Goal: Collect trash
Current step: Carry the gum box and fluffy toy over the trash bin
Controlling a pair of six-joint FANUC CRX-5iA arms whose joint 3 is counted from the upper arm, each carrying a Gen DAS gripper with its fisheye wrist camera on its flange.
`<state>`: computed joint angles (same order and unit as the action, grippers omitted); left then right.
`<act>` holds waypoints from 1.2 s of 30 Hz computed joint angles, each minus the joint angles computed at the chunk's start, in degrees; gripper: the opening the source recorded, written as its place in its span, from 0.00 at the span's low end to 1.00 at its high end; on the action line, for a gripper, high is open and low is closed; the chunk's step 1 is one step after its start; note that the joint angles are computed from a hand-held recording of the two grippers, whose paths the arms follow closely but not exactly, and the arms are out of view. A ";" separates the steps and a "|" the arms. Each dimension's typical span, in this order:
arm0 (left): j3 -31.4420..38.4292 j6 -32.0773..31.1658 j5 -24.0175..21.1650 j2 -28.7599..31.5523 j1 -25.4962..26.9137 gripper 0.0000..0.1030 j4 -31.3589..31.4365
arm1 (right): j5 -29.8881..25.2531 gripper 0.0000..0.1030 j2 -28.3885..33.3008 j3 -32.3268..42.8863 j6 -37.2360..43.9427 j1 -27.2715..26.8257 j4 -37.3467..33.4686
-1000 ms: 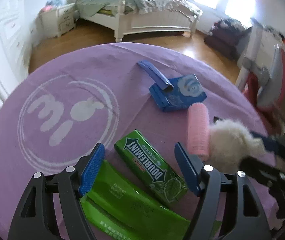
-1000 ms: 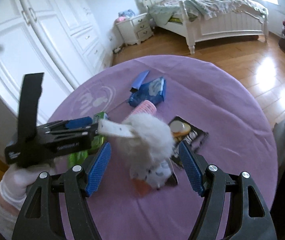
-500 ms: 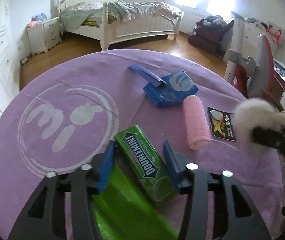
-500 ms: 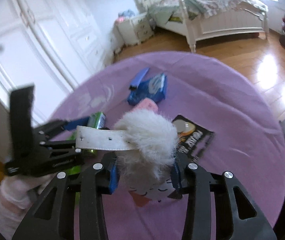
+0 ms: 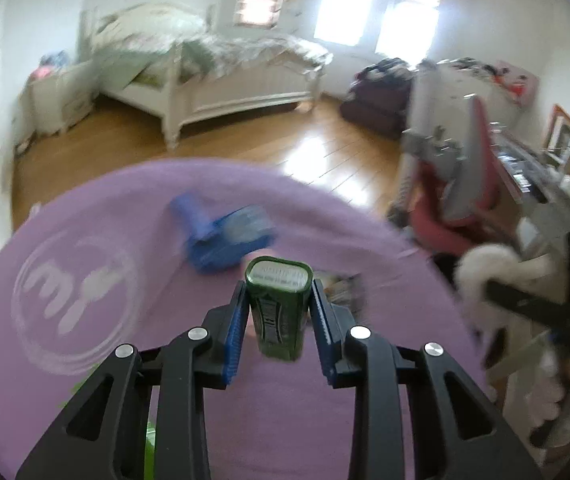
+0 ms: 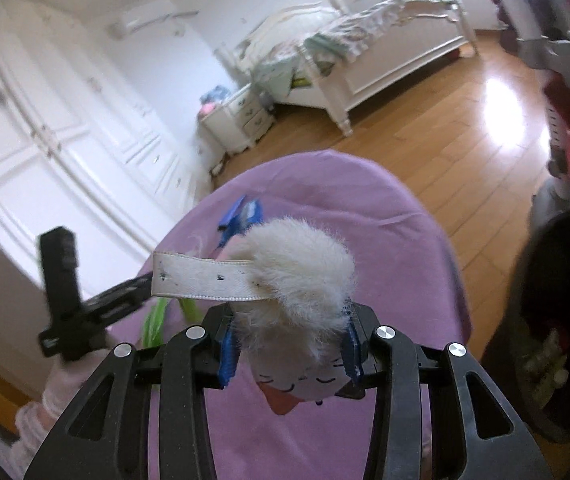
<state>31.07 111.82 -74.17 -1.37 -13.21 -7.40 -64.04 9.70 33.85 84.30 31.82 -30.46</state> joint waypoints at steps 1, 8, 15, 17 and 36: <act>1.66 -0.41 0.76 1.17 -0.99 0.30 0.53 | 0.64 0.39 -0.65 -0.87 -0.34 -0.88 -0.09; 10.84 -3.22 4.84 10.03 -6.37 0.30 5.04 | 5.18 0.40 -4.19 -6.18 -2.68 -6.31 0.92; 20.51 -6.42 5.19 20.93 -10.30 0.30 11.03 | 8.95 0.40 -6.57 -10.94 -6.00 -11.77 3.72; 20.28 -7.58 6.84 22.96 -10.11 0.30 16.11 | 9.44 0.40 -6.87 -11.98 -6.94 -13.44 4.26; 32.81 -9.83 1.19 38.26 -11.96 0.30 27.22 | 11.43 0.40 -5.76 -16.19 -9.89 -20.22 5.03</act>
<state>63.88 101.99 -72.97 36.89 -25.18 19.81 -52.61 3.93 17.66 74.41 11.60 -25.42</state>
